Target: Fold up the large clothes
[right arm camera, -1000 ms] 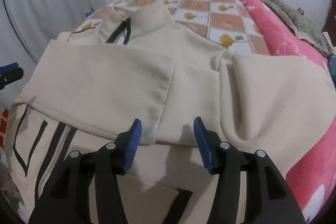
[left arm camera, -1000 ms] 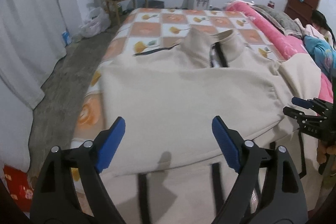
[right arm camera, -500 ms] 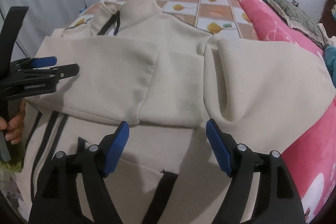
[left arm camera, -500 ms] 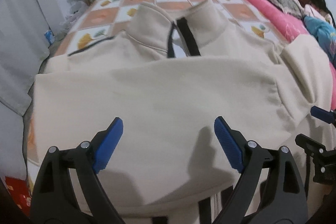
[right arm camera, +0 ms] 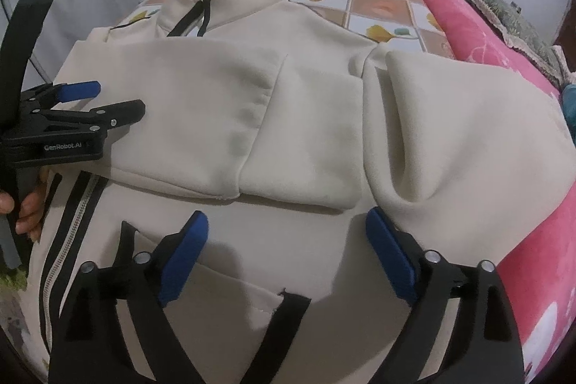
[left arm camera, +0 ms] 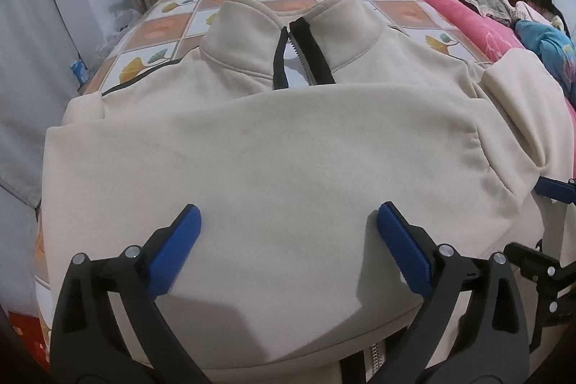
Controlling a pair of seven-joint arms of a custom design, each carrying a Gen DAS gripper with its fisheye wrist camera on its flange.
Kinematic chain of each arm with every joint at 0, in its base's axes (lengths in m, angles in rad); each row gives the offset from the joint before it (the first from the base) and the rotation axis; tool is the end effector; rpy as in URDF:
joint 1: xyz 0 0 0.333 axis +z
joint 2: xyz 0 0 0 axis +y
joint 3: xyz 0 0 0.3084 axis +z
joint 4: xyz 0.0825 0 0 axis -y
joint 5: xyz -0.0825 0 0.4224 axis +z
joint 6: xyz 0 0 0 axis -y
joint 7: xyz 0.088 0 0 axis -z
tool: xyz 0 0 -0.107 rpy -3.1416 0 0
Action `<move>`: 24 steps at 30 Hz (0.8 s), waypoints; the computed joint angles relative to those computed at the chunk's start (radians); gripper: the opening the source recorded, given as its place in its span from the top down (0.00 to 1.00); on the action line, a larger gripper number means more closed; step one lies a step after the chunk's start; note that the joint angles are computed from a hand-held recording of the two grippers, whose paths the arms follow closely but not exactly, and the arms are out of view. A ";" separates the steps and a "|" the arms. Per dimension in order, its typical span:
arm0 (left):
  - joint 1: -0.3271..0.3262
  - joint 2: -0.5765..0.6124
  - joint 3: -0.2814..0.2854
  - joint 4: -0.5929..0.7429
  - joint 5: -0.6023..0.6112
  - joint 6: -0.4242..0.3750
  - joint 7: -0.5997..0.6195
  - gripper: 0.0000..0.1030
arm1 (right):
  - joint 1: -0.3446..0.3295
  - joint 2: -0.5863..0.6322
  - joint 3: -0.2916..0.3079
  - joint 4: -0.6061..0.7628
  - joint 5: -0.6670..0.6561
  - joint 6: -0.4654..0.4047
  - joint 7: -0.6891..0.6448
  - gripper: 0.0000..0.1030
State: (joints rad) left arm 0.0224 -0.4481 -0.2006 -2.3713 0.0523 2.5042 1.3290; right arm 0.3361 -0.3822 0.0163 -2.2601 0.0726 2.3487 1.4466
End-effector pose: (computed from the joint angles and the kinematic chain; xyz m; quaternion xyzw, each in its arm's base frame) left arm 0.4904 -0.0964 0.5325 -0.6853 0.6687 -0.2004 0.2074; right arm 0.4838 0.1798 0.5454 -0.8203 0.5215 -0.1231 0.1999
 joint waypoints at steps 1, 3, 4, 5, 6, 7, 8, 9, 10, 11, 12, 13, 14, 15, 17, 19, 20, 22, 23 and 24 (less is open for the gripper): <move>0.000 0.000 0.000 0.000 -0.001 0.000 -0.002 0.08 | 0.001 0.000 -0.001 0.001 0.004 -0.003 -0.002 0.10; 0.000 0.001 0.000 0.003 -0.001 -0.006 -0.003 0.08 | 0.005 0.002 -0.006 0.002 0.016 -0.007 -0.013 0.07; -0.001 0.001 0.001 0.004 -0.002 -0.008 -0.004 0.08 | 0.008 0.002 -0.010 0.001 0.026 -0.008 -0.019 0.06; -0.001 -0.001 0.001 0.003 -0.003 -0.009 -0.004 0.08 | 0.009 0.003 -0.014 0.000 0.037 -0.008 -0.024 0.06; -0.001 -0.002 0.000 0.002 -0.002 -0.009 -0.006 0.08 | 0.008 0.003 -0.015 -0.001 0.044 -0.006 -0.026 0.06; -0.001 -0.002 0.002 0.001 -0.002 -0.007 -0.003 0.08 | 0.009 0.001 -0.017 -0.007 0.052 0.005 -0.031 0.06; -0.001 -0.003 0.001 -0.001 -0.001 -0.002 -0.004 0.08 | 0.008 0.000 -0.016 -0.012 0.053 0.014 -0.032 0.06; -0.001 -0.004 0.002 -0.002 -0.002 -0.002 -0.002 0.08 | 0.006 0.000 -0.012 -0.014 0.049 0.019 -0.030 0.06; 0.000 -0.006 0.001 -0.003 -0.001 -0.001 -0.003 0.08 | 0.003 0.000 -0.006 -0.014 0.037 0.021 -0.025 0.06; 0.000 -0.007 0.001 -0.005 0.000 0.001 -0.004 0.08 | 0.001 0.003 -0.001 -0.012 0.024 0.018 -0.020 0.06; 0.001 -0.008 0.000 -0.006 0.000 0.003 -0.005 0.08 | -0.002 0.009 0.007 -0.005 0.004 0.010 -0.017 0.06; 0.001 -0.009 0.000 -0.008 0.000 0.006 -0.005 0.08 | -0.003 0.011 0.010 -0.002 -0.005 0.006 -0.014 0.06; 0.001 -0.011 0.000 -0.011 0.001 0.011 -0.006 0.08 | -0.003 0.014 0.010 0.005 -0.007 -0.002 -0.011 0.06; 0.001 -0.013 -0.001 -0.015 0.002 0.017 -0.005 0.08 | -0.001 0.020 0.006 0.014 -0.003 -0.016 -0.013 0.06; 0.003 -0.018 -0.002 -0.025 0.004 0.034 -0.003 0.08 | 0.000 0.029 0.002 0.028 0.005 -0.037 -0.019 0.06; 0.006 -0.018 -0.006 -0.026 0.008 0.035 -0.008 0.08 | 0.000 0.028 0.003 0.027 0.003 -0.035 -0.026 0.06; 0.006 -0.018 -0.006 -0.026 0.008 0.035 -0.008 0.08 | 0.000 0.025 0.003 0.022 0.006 -0.030 -0.031 0.06; 0.006 -0.019 -0.008 -0.027 0.009 0.038 -0.011 0.08 | 0.002 0.029 0.001 0.034 0.005 -0.049 -0.048 0.06; 0.006 -0.019 -0.009 -0.028 0.009 0.039 -0.012 0.08 | 0.002 0.032 0.000 0.042 0.007 -0.062 -0.055 0.06; 0.006 -0.019 -0.009 -0.028 0.009 0.040 -0.012 0.07 | 0.002 0.032 -0.003 0.053 0.013 -0.079 -0.061 0.06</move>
State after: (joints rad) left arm 0.0286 -0.4672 -0.2096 -2.3993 0.0615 2.5441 1.3167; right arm 0.3381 -0.3506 0.0136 -2.2076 0.0851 2.2696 1.3857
